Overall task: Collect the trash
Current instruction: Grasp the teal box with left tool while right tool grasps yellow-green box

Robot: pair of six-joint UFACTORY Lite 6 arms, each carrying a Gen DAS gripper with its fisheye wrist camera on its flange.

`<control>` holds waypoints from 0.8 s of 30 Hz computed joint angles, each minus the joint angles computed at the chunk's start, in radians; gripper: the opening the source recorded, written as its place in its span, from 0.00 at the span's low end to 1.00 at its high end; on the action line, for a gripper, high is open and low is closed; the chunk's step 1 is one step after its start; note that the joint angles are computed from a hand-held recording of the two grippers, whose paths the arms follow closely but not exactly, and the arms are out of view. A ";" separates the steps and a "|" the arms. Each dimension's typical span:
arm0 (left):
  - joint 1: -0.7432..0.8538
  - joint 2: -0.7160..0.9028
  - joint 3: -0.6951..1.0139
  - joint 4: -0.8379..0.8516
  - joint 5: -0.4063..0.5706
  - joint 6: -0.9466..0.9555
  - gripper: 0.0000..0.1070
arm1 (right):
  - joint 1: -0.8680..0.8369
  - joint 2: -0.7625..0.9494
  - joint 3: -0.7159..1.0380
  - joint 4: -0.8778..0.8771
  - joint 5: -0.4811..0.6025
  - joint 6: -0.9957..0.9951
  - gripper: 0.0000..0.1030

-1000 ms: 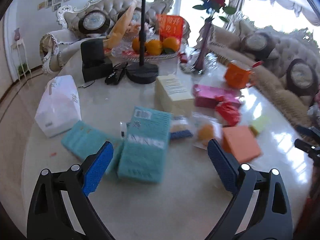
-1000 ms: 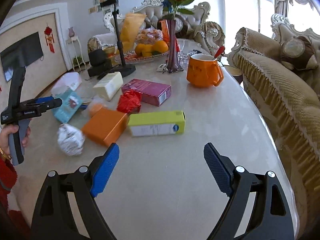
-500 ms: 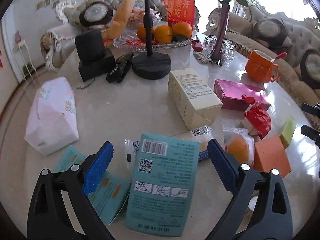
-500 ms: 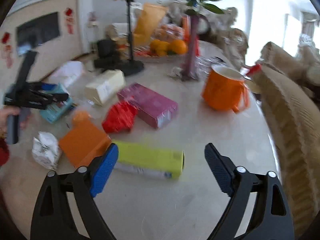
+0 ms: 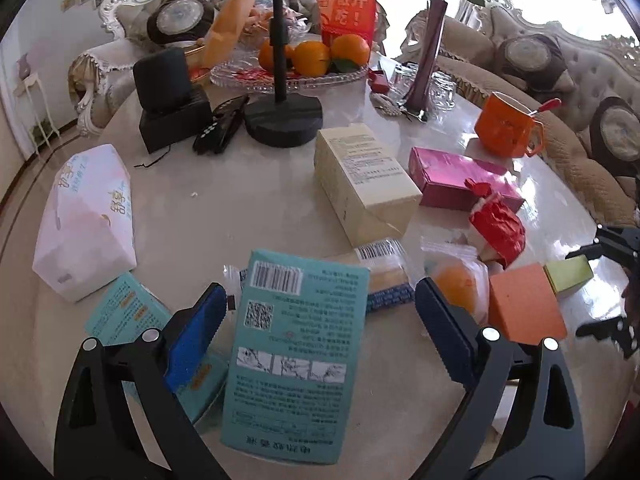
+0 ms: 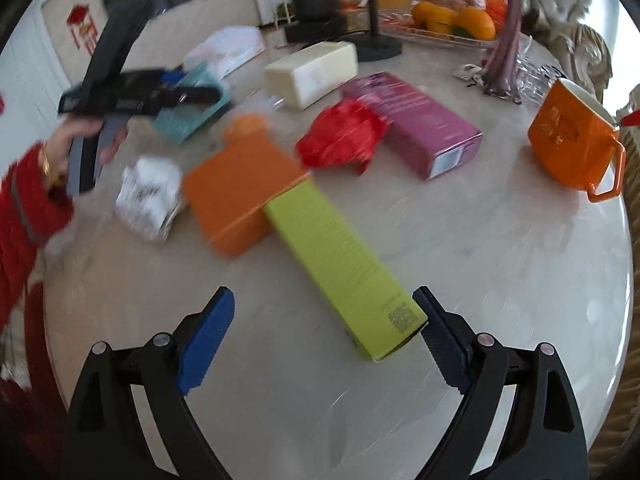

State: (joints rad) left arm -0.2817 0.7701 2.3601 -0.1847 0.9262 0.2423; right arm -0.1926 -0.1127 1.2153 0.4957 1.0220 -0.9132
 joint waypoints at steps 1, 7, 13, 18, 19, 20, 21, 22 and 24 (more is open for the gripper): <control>0.001 -0.012 -0.019 0.001 -0.010 0.004 0.86 | 0.014 -0.026 -0.021 -0.004 -0.005 0.005 0.83; -0.005 0.072 0.118 0.087 0.070 -0.034 0.86 | 0.223 -0.157 -0.136 -0.201 -0.269 0.131 0.83; -0.015 0.032 0.058 0.136 0.070 -0.046 0.44 | 0.228 -0.072 -0.085 -0.174 -0.217 0.204 0.47; 0.007 -0.114 -0.153 0.093 -0.024 -0.065 0.44 | 0.131 -0.144 -0.142 -0.074 -0.173 0.213 0.27; 0.016 -0.136 -0.175 0.064 -0.030 -0.064 0.44 | 0.114 -0.170 -0.162 -0.046 -0.167 0.210 0.27; 0.023 -0.160 -0.197 0.036 -0.034 -0.065 0.44 | 0.100 -0.202 -0.184 -0.029 -0.167 0.224 0.27; 0.024 -0.181 -0.218 0.022 -0.038 -0.068 0.44 | 0.084 -0.241 -0.209 -0.019 -0.171 0.252 0.27; 0.023 -0.228 -0.268 0.008 -0.054 -0.069 0.44 | 0.070 -0.282 -0.232 -0.018 -0.178 0.282 0.27; 0.015 -0.350 -0.400 -0.018 -0.093 -0.063 0.44 | -0.008 -0.384 -0.279 0.045 -0.145 0.300 0.27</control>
State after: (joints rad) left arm -0.2666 0.4199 1.9606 -0.2024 0.8332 0.1793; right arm -0.2009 -0.4966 0.9366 0.5404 0.8774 -0.6134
